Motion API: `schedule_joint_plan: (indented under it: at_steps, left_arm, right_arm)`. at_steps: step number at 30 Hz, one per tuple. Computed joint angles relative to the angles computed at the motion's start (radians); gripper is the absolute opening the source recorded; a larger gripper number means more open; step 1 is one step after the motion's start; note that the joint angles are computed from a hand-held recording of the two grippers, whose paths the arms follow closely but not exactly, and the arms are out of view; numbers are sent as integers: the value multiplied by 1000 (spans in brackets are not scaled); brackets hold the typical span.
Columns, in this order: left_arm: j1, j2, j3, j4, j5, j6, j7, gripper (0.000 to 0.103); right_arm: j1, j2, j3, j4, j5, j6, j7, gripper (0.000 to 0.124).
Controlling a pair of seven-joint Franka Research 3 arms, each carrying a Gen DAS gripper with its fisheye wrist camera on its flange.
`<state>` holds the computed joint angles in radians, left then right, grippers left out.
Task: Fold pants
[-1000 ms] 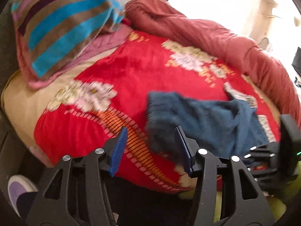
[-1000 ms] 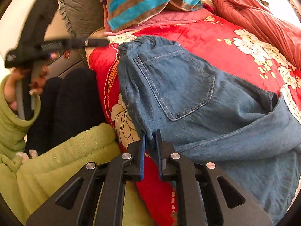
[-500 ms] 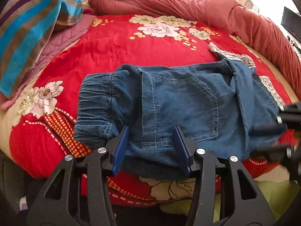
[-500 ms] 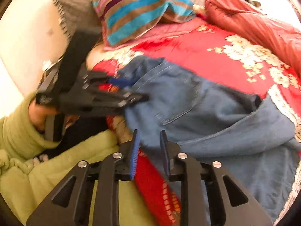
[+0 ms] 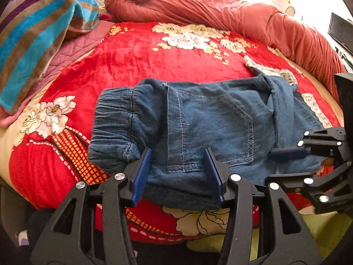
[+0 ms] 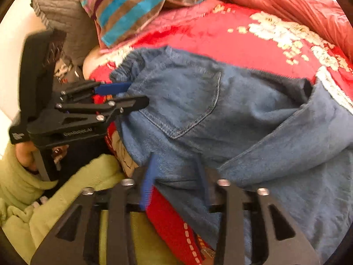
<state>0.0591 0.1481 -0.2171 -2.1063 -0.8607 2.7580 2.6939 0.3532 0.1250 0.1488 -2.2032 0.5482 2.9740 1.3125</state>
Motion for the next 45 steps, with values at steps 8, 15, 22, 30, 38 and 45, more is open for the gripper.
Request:
schedule_joint_plan:
  at_steps: [8,15,22,30,38,45]
  left_arm:
    - [-19,-79,23,-35,-102,-8,38,49]
    - [-70,-140,61,-55,-168,-70,92,60]
    - [-104,-113,63,-19,-85,-221,24,61]
    - [-126,-34,25,47,30,-312,-47,61]
    - [-122,82,-24,174,144,-377,-192,61]
    - [-100,109,-65,173,157,-339,-212,33]
  right_arm:
    - [-11,-124,-48,-119,-95,128,148,58]
    - [-279,-197,51,-209,-721,199,753,74]
    - [-386,-158,44,-113,-1009,111,999,79]
    - [-323,31,-27,118,-784,-33,808,79]
    - [-201,237,-152,378,-758,-204,792,79]
    - [-112,349,-264,519,-729,-298,781,79]
